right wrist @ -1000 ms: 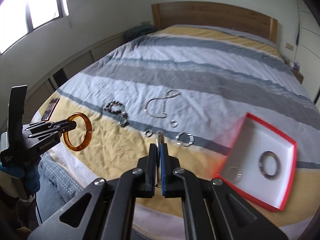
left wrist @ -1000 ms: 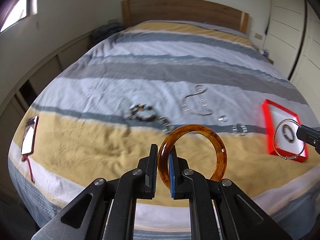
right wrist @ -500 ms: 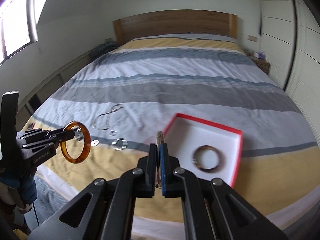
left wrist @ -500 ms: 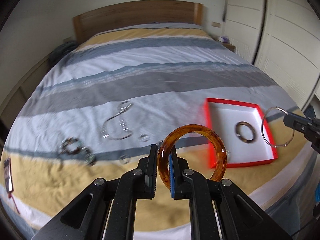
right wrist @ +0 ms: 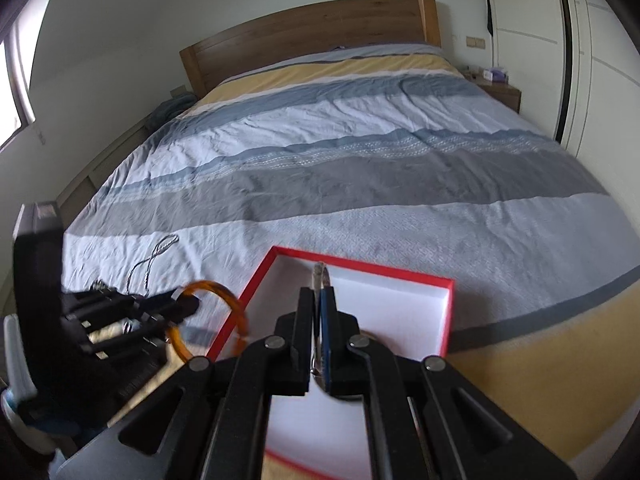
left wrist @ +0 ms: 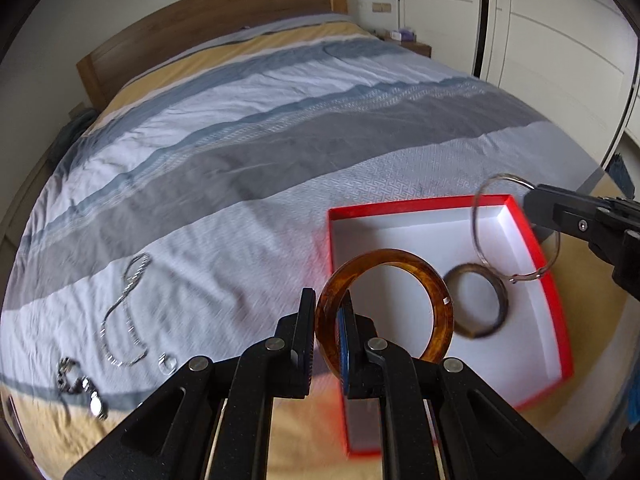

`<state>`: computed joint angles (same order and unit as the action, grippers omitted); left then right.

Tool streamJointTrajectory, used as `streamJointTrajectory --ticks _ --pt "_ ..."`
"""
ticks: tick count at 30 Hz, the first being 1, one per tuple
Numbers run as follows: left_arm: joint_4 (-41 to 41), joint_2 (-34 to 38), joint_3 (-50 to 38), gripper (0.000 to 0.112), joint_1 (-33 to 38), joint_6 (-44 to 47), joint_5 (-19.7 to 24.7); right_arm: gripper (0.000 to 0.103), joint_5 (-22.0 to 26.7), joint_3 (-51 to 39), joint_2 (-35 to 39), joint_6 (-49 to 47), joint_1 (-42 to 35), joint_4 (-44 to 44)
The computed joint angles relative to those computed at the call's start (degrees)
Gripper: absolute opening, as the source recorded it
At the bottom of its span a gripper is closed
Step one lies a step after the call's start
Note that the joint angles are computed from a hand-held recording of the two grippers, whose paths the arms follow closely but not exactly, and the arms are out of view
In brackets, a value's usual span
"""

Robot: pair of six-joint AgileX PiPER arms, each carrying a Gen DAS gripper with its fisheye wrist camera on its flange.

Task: Organize jewelry
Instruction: 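Carry the amber and silver bangles into the red box with both tools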

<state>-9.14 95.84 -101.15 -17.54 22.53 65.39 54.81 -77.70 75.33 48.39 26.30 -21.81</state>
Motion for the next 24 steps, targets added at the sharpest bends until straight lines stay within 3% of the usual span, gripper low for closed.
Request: streamJointTrajectory --ticks 8,15,24 --pt "3.2 8.4 -5.1 0.010 -4.9 -6.0 -1.9 0.003 -10.7 6.8 1.6 -5.7 -10.7 9.7" --pt "7.3 10.3 -2.8 0.010 -7.2 -8.9 -4.6 0.004 -12.5 11.8 0.8 -7.3 -15.4 11.1" --pt "9.8 11.4 -1.4 0.010 -8.3 -10.9 -5.6 0.004 -11.4 13.6 3.0 -10.9 -19.1 12.5"
